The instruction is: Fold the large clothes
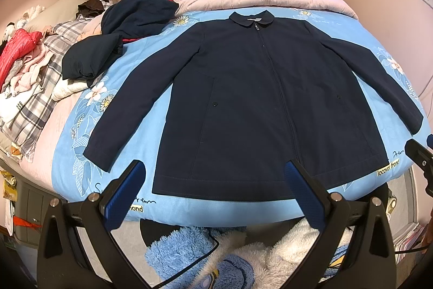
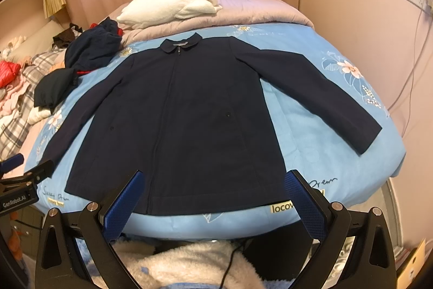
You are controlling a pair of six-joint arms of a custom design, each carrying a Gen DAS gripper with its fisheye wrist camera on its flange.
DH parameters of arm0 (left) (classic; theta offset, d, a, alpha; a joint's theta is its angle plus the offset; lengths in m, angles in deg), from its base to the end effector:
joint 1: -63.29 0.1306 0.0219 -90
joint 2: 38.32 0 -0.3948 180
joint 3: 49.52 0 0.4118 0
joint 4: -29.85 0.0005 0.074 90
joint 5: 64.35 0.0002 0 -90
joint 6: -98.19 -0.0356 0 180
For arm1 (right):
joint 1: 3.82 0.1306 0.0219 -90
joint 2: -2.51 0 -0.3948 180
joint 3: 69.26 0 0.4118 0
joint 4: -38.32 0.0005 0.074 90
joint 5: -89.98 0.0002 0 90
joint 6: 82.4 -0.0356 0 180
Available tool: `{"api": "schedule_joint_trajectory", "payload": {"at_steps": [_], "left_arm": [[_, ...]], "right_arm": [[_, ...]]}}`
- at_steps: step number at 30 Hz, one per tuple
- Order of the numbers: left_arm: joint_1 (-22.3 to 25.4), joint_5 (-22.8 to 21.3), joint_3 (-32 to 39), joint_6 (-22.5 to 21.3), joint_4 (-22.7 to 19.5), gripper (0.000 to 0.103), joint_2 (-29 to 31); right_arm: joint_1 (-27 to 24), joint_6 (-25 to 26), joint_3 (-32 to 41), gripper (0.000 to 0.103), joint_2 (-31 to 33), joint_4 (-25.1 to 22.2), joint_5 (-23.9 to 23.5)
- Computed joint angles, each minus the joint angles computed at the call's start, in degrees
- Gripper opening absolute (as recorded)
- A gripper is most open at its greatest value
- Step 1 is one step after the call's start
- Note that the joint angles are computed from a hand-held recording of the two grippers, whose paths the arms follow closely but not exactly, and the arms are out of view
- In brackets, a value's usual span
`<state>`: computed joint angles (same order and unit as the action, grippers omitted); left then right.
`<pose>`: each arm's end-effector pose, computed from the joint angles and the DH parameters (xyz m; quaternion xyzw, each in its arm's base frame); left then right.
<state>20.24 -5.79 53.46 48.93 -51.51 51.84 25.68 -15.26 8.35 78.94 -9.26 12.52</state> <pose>0.3503 -0.3025 0.5196 -0.0314 0.9466 0.0785 0.3112 0.3660 0.1976 0.4440 -0.0130 0.9237 0.0719 0.3760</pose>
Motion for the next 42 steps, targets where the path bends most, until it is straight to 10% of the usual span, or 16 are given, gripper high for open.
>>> {"api": "schedule_joint_trajectory", "payload": {"at_steps": [8,12,19,28,38,42], "left_arm": [[1.7,4.1,-2.1,0.1,4.1,0.103,-1.1],[7.9,21.9,-12.6,2.8,22.6,0.103,-8.2],[14.6,32.2,-23.3,9.1,40.8,0.103,-11.7],[18.7,37.9,-25.4,11.1,49.7,0.103,-8.6],[20.5,34.8,-19.2,6.8,42.8,0.103,-2.9],[21.5,34.2,-16.5,4.3,41.6,0.103,-0.1]], "right_arm": [[-3.3,0.3,-1.9,0.102,-0.8,4.5,-6.7],[-13.9,-8.1,-10.3,0.102,-3.3,21.9,-31.4],[-26.1,-21.8,-20.1,0.102,-0.9,42.0,-40.4],[-30.7,-27.9,-17.7,0.102,7.4,43.2,-35.0],[-31.4,-33.2,-9.4,0.102,16.9,45.3,-22.8],[-31.9,-37.5,-6.8,0.071,19.3,46.4,-16.9]]}}
